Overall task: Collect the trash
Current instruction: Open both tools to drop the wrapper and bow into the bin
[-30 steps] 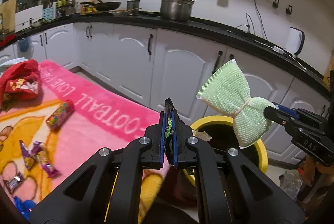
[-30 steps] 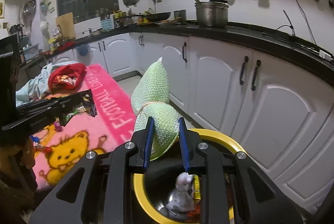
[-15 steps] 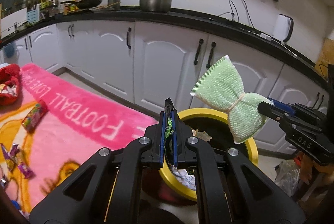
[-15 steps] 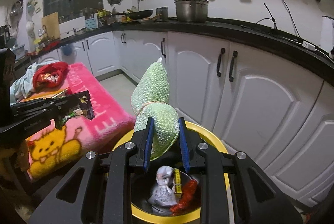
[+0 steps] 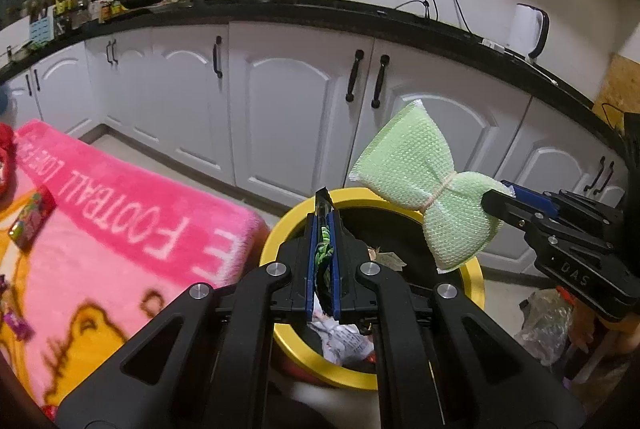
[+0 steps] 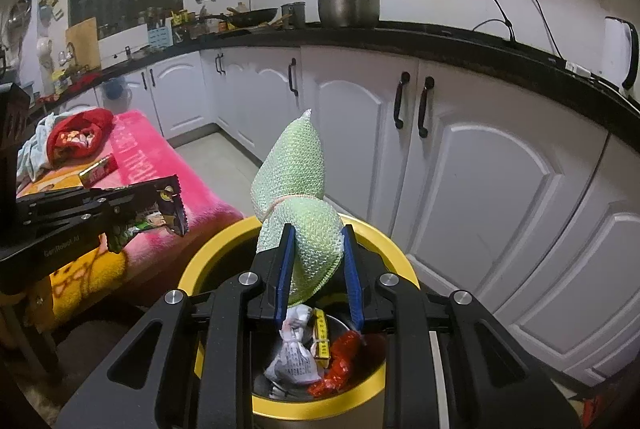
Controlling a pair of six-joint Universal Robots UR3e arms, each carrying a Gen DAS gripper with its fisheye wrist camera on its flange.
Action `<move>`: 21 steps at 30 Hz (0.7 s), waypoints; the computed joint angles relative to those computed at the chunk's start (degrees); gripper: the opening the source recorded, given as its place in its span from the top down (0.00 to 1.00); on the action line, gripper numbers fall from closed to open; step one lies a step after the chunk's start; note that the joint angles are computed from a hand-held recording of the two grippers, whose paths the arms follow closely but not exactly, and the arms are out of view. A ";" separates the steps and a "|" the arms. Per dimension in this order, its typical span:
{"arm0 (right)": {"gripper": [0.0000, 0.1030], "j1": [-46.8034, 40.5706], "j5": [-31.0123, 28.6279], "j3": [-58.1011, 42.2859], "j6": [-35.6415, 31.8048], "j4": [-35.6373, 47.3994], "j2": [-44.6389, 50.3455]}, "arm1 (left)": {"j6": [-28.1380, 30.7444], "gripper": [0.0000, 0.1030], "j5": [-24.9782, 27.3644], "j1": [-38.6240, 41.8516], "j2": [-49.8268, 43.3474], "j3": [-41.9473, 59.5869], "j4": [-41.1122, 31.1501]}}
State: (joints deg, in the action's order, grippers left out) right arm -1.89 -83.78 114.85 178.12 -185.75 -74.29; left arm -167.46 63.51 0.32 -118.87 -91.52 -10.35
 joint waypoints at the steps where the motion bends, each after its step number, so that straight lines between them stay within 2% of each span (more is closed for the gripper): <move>1: 0.78 -0.14 -0.05 0.23 -0.18 -0.27 0.22 | 0.07 0.98 -0.01 -0.17 -0.21 -0.01 0.02; 21: 0.77 -2.79 0.85 0.84 0.65 0.37 3.86 | 0.86 0.97 0.64 -2.68 -6.18 4.98 -3.35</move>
